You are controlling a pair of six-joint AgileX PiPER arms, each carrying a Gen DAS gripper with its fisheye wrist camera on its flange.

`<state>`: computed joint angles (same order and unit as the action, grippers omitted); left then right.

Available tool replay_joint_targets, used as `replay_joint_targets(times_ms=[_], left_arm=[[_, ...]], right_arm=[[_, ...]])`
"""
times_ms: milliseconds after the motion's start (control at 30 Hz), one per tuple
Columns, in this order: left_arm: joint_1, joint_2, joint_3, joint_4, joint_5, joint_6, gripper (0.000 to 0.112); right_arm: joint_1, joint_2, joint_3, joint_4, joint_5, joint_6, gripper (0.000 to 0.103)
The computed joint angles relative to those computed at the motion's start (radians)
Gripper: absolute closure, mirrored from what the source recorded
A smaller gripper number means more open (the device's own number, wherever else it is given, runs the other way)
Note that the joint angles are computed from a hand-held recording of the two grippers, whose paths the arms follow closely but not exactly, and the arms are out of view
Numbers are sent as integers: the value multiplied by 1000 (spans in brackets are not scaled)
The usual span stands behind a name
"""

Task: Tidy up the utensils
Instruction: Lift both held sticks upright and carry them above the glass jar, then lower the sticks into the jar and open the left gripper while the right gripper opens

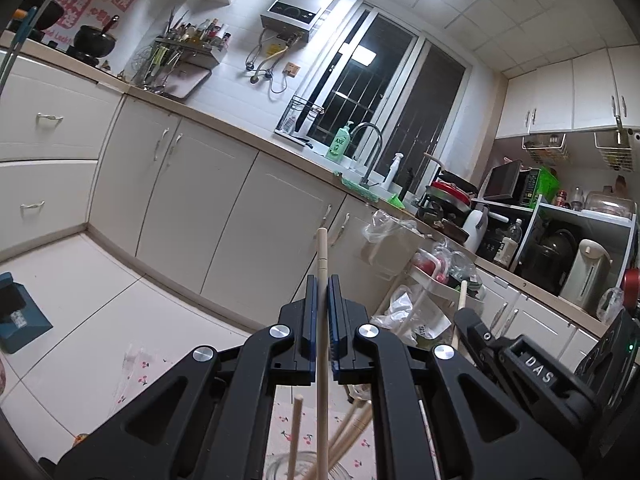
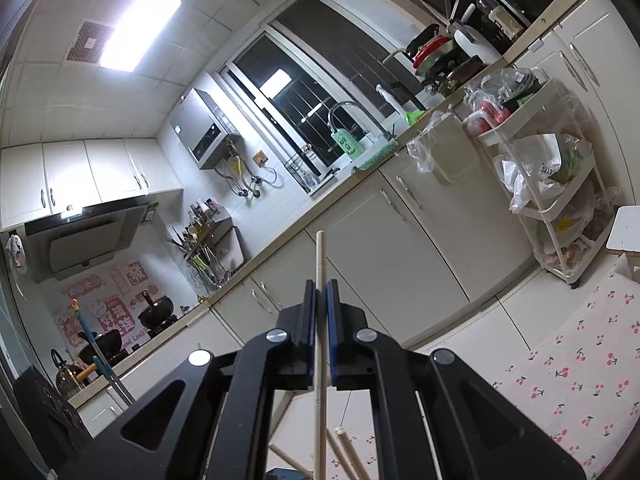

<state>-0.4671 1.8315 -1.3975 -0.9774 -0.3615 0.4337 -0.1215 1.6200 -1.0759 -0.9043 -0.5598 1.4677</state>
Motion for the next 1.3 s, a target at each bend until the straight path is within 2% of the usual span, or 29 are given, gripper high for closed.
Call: replay_joint_targets(times_ms=[333, 767, 1067, 1300], left_arm=[[-7, 71, -43, 46, -49, -33, 107], [-14, 121, -66, 19, -76, 19, 107], [-41, 116, -44, -12, -111, 78, 107], [-61, 94, -5, -48, -128, 110, 107]], right_arm=[[38, 56, -13, 100, 18, -117, 97], [43, 94, -20, 58, 5, -118, 97], [54, 53, 65, 169, -2, -276, 97], [46, 13, 126, 135, -12, -283, 97]])
